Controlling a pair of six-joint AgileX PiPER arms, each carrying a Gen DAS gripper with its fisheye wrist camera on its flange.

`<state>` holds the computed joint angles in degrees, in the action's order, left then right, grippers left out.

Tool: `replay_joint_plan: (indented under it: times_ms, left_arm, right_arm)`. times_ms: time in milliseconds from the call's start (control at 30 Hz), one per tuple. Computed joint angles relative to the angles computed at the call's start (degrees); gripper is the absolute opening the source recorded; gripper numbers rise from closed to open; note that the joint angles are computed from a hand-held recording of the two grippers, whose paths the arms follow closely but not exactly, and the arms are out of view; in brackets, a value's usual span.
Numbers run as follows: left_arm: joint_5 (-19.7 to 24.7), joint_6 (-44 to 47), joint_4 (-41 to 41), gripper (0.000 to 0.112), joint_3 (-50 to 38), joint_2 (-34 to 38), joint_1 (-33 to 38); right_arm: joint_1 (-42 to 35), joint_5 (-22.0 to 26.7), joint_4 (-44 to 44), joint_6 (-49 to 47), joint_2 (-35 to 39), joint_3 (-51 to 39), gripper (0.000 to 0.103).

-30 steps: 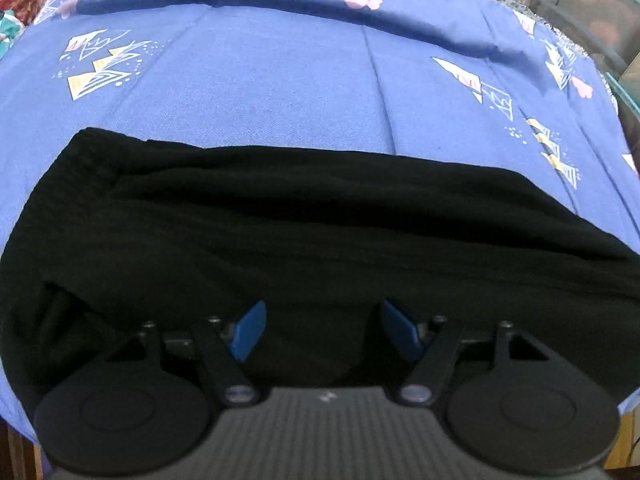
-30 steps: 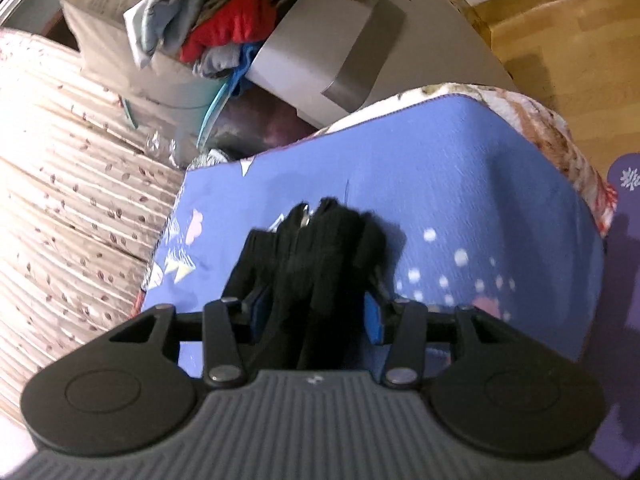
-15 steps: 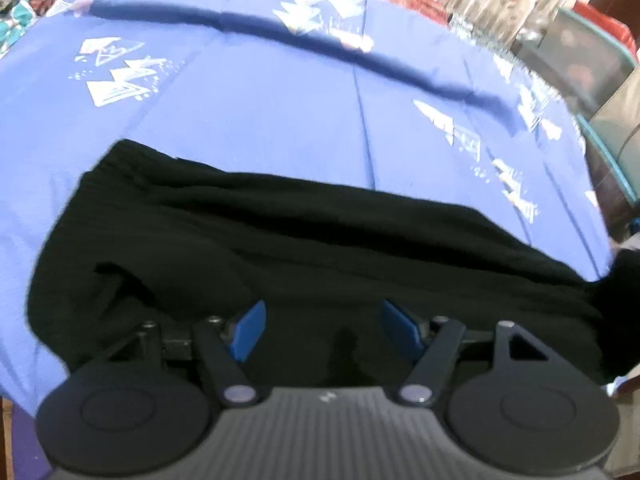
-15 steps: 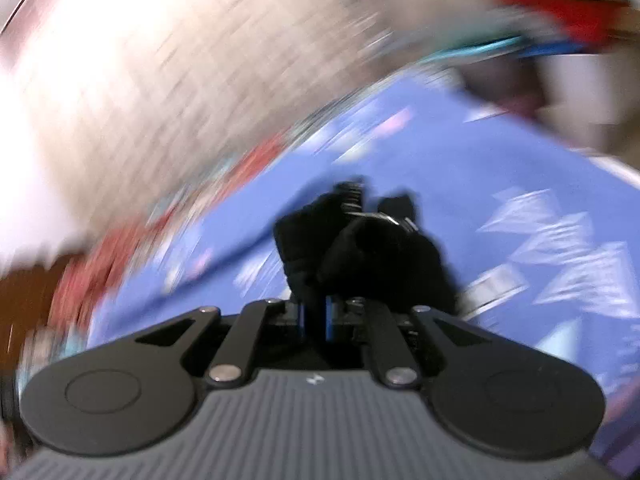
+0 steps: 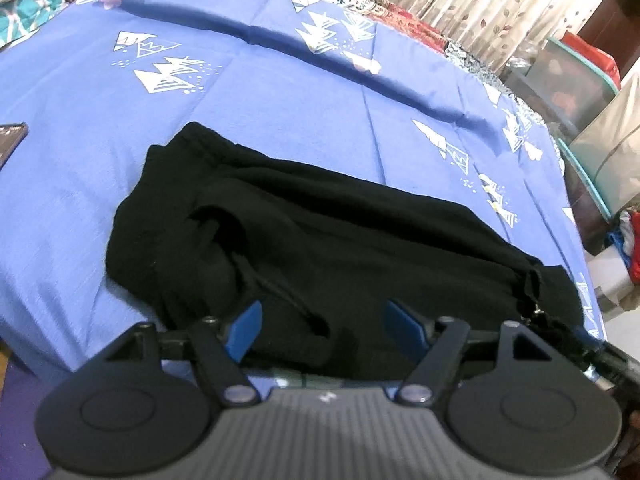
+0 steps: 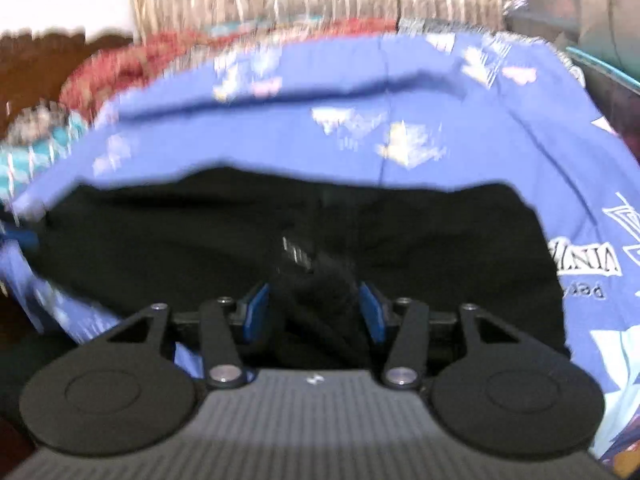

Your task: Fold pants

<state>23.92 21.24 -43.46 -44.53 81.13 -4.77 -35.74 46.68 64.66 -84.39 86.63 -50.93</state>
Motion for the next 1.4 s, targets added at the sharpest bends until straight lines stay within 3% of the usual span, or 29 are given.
replay_joint_plan:
  times_ms: [100, 133, 200, 267, 300, 400, 467, 567, 700, 767, 900, 933, 967, 1000, 1033, 1067, 1133, 1267, 1333, 1400]
  left_arm:
    - [0.17, 2.86, -2.73, 0.072, 1.49, -1.68, 0.71]
    - [0.32, 3.36, -3.13, 0.072, 1.79, -2.15, 0.92]
    - [0.9, 5.38, -4.82, 0.072, 2.77, -3.35, 1.94]
    - [1.58, 8.11, -7.08, 0.072, 3.89, -4.55, 3.44]
    - [1.83, 8.95, -7.65, 0.073, 4.52, -5.22, 4.26]
    - [0.65, 6.21, -4.68, 0.077, 6.62, -7.85, 6.79]
    - [2.47, 11.08, -9.63, 0.08, 8.26, -9.06, 12.31]
    - [5.69, 17.48, -16.76, 0.088, 9.28, -7.61, 19.71]
    - [10.38, 27.16, -28.66, 0.097, 8.07, 0.97, 26.24]
    - [9.28, 28.37, -32.54, 0.099, 6.54, 6.0, 25.96]
    - [13.76, 32.02, -39.51, 0.102, 3.61, 14.25, 27.42]
    - [13.02, 33.34, -41.04, 0.098, 3.62, 14.45, 26.8]
    - [12.49, 34.63, -42.19, 0.076, 3.78, 14.23, 26.25]
    - [12.02, 35.06, -41.87, 0.066, 3.64, 13.8, 25.8]
    - [10.61, 35.13, -41.21, 0.044, 3.36, 13.27, 24.75]
    - [11.5, 36.04, -41.16, 0.039, 2.97, 13.41, 24.67]
    - [11.4, 35.68, -41.32, 0.035, 2.85, 12.35, 23.61]
    - [5.11, 36.44, -39.04, 0.033, 1.7, 6.46, 15.79]
    - [1.09, 36.6, -36.45, 0.033, 0.08, 4.01, 9.22]
    - [-3.4, 36.84, -32.34, 0.033, -1.91, 2.77, 1.82]
  right_arm:
    - [-1.99, 3.95, 4.43, 0.99, 0.97, 0.45, 0.043]
    - [-1.12, 3.13, 3.89, 2.85, 1.84, 0.19, 0.033]
    - [4.95, -4.14, -1.35, 9.2, 5.11, -2.09, 0.023]
    - [9.96, -11.65, -8.54, 15.59, 8.16, -1.99, 0.022]
    - [10.65, -12.77, -8.69, 16.9, 7.66, -1.67, 0.022]
    - [10.55, -12.26, -7.85, 17.76, 4.07, -1.51, 0.023]
    - [10.27, -10.42, -3.07, 13.29, 1.79, -1.23, 0.025]
    - [14.84, -9.25, -3.31, 14.78, 0.65, -2.66, 0.025]
    - [23.57, -4.98, -4.24, 21.41, 7.55, -8.05, 0.023]
    - [29.0, -4.38, -4.83, 24.61, 11.37, -10.78, 0.022]
    - [37.18, -1.96, -5.78, 34.58, 21.42, -19.96, 0.02]
    - [38.08, -0.91, -5.61, 36.78, 23.09, -21.6, 0.02]
    - [39.3, 0.2, -5.53, 40.1, 26.46, -24.75, 0.019]
    - [40.28, 0.53, -6.19, 43.58, 28.46, -26.39, 0.019]
    - [41.29, 1.13, -8.16, 48.56, 30.8, -28.73, 0.02]
    - [42.24, 0.95, -8.64, 51.81, 33.09, -29.8, 0.014]
    - [41.88, 0.4, -5.36, 53.55, 33.02, -28.2, 0.004]
    - [40.42, 3.06, -3.69, 53.78, 31.68, -27.38, 0.005]
    - [38.04, 3.31, 1.8, 49.82, 29.28, -23.66, 0.012]
    - [34.9, 2.68, 7.35, 44.19, 25.8, -18.85, 0.012]
